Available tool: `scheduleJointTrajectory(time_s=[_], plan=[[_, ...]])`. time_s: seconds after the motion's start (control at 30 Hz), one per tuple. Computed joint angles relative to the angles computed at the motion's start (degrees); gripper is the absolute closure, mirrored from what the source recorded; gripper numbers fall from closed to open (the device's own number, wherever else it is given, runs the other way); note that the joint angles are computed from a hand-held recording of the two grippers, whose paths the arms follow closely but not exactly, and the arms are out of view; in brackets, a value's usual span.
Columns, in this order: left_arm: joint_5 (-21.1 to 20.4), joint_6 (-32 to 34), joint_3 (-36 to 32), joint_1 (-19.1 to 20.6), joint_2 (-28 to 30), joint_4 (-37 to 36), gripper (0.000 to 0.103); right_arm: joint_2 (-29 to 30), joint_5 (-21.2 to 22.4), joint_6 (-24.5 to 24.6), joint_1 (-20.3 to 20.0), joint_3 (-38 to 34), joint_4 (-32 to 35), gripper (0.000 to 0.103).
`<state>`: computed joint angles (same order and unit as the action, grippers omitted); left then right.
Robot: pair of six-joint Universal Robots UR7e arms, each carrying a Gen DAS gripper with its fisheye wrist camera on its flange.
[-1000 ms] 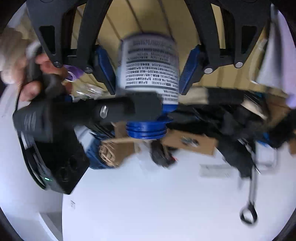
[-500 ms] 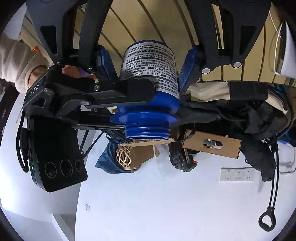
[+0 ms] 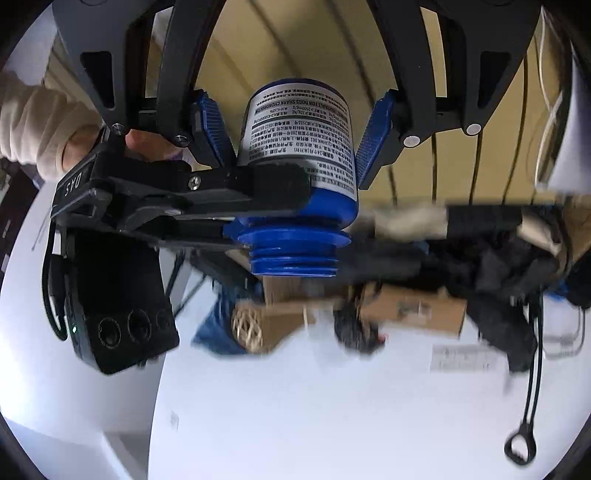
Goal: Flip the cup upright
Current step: 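Rotate the bottle cap-up in the left gripper and lower it onto the table, then open the left gripper and withdraw both tools from the upright bottle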
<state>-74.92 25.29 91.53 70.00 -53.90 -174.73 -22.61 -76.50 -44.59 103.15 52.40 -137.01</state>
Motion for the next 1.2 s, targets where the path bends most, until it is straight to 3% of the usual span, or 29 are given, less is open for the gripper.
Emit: scheduleJointTrajectory(time_s=[0.07,0.13,0.23,0.33,0.5,0.6,0.73,0.87,1.0,1.2], plan=[[2.5,-0.4,1.5,0.2,-0.4,-0.2,0.042,0.7,-5.0,0.2,0.5,2.4,-4.0,0.035],[8.2,-4.0,1.6,0.1,-0.3,3.8,0.032,1.6,-7.3,0.4,0.6,3.4,-6.8,0.035],[11.0,-8.1,4.2,0.4,-2.2,7.4,0.031,3.0,-14.0,-2.7,1.9,5.7,-14.5,0.035],[17.2,-7.9,9.5,-0.6,-4.8,4.7,0.020,3.1,-14.9,-4.9,2.3,8.4,-20.1,0.034],[23.9,-9.8,14.3,-2.1,-8.1,1.7,0.018,2.3,-20.5,-4.1,2.9,11.0,-21.9,0.025],[28.0,-9.8,16.4,-3.6,-8.9,-3.4,0.008,-1.0,-20.8,-0.3,3.2,15.3,-24.3,0.025],[35.7,-11.4,20.1,-7.2,-10.3,-8.6,0.005,-9.7,-21.2,7.0,3.8,25.8,-27.6,0.023],[39.4,-11.9,24.5,-10.3,-12.9,-11.6,0.000,-16.9,-33.2,13.3,5.3,36.1,-34.0,0.023],[42.7,-8.7,28.4,-14.3,-13.5,-18.4,0.000,-22.9,-41.2,14.4,5.7,46.9,-44.0,0.022],[46.5,-15.7,36.4,-21.9,-18.9,-17.1,0.000,-32.7,-40.8,19.5,6.5,60.4,-49.7,0.022]])
